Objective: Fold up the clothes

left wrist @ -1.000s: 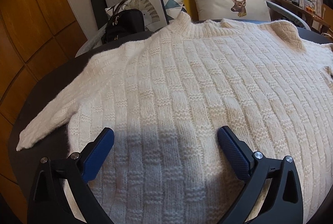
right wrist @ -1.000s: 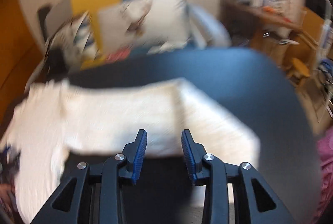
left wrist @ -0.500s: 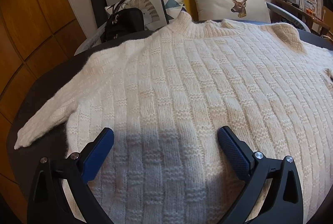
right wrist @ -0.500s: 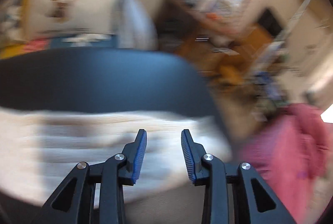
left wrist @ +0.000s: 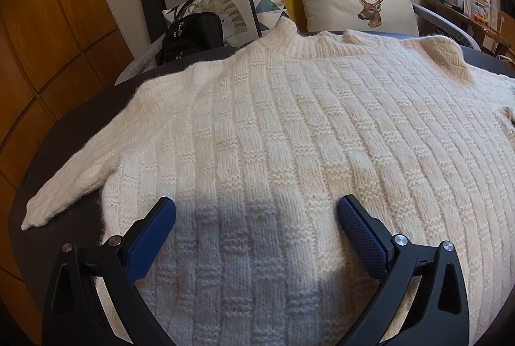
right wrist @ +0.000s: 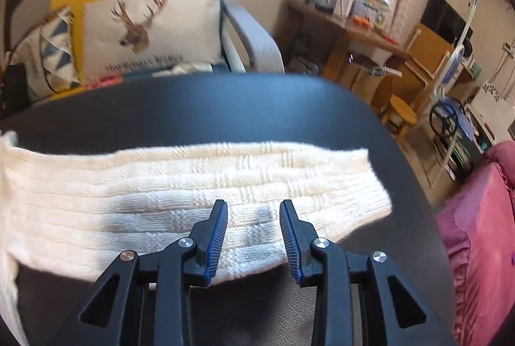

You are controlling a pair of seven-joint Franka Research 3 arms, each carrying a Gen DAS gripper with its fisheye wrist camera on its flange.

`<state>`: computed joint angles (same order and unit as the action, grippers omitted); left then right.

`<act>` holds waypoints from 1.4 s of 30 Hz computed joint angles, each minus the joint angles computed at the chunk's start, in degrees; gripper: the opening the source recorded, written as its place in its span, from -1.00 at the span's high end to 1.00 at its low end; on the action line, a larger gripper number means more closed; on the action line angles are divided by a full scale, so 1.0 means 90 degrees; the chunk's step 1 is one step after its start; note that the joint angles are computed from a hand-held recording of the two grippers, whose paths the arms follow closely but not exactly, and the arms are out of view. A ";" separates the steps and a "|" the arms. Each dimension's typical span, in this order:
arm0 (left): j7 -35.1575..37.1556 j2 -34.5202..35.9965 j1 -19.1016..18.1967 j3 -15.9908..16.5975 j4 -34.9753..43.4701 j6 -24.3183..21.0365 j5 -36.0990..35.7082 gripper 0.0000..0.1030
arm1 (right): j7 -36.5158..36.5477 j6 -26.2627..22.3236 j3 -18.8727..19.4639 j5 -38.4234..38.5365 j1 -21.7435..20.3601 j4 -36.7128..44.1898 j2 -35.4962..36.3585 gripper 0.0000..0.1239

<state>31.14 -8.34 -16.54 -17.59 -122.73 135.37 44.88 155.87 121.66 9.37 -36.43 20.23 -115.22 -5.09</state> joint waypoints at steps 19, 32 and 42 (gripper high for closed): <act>0.0192 -0.0210 0.0101 0.0040 -0.0230 0.0162 -0.0030 -0.99 | 0.0870 -0.0915 0.0130 0.0164 -0.0199 -0.0574 -0.0418 0.42; 0.0156 -0.0185 0.0121 -0.0014 -0.0206 0.0125 -0.0026 -0.99 | 0.0010 0.1038 0.0377 0.0786 0.0675 0.1309 0.0980 0.41; 0.0222 -0.0253 0.0138 0.0059 -0.0303 0.0313 -0.0223 -0.99 | -0.0764 -0.0465 -0.0059 0.0371 0.2715 0.5328 0.4099 0.41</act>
